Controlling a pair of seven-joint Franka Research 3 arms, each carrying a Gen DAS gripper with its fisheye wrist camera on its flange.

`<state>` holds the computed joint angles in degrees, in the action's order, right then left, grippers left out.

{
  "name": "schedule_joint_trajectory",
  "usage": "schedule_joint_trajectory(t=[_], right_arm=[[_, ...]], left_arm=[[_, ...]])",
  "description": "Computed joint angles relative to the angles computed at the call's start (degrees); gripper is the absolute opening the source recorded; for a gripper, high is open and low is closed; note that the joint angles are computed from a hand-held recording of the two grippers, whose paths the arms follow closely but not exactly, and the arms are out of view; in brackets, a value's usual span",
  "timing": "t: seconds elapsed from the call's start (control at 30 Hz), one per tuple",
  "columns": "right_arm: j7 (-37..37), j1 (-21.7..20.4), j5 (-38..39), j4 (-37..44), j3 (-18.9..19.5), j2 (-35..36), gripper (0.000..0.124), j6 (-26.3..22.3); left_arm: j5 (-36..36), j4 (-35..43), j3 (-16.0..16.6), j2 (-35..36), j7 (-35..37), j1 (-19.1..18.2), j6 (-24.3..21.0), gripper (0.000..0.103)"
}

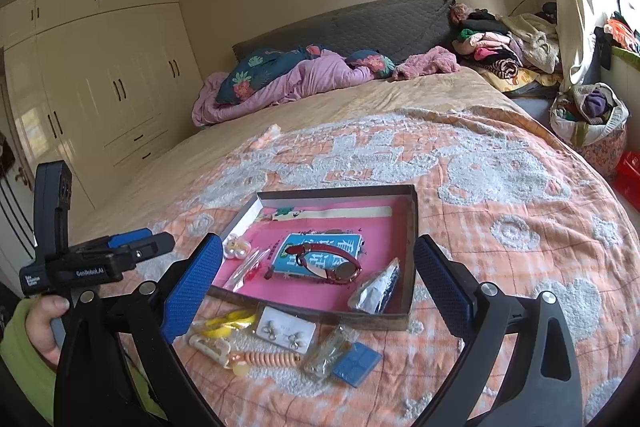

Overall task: Organize jewelry
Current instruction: 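Withdraw both open tools from the box, then move left tool toward the bagged yellow bangle while right tool moves over the items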

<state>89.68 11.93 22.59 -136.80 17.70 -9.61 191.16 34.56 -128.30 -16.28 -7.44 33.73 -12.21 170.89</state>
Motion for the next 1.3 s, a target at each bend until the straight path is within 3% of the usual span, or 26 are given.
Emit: schedule_joint_trajectory(t=[0.63, 0.83, 0.93, 1.1, 1.3], right_arm=[[1.9, -0.6, -3.8, -4.9, 1.1, -3.7, 0.096, -2.6], [4.5, -4.3, -7.2, -6.4, 4.3, -4.4, 0.096, -4.4], [6.8, -8.4, -10.0, -7.0, 7.9, -4.9, 0.096, -5.2], [9.7, -9.3, -14.1, -7.3, 8.2, -4.4, 0.096, -6.5], [15.0, -14.6, -21.0, -6.9, 12.5, -3.5, 0.096, -8.5]], left_arm=[[-1.7, -4.7, -1.1, -3.4, 0.7, -0.5, -1.5, 0.09], [-2.7, -5.7, -1.2, -3.5, 1.7, -1.4, -1.9, 0.09], [-3.3, -6.2, -1.1, -3.4, 2.3, -1.8, -2.0, 0.09], [-4.4, -6.9, -1.0, -3.5, 3.3, -2.5, -2.6, 0.09], [-6.1, -7.5, -0.7, -3.1, 4.8, -3.2, -3.2, 0.09]])
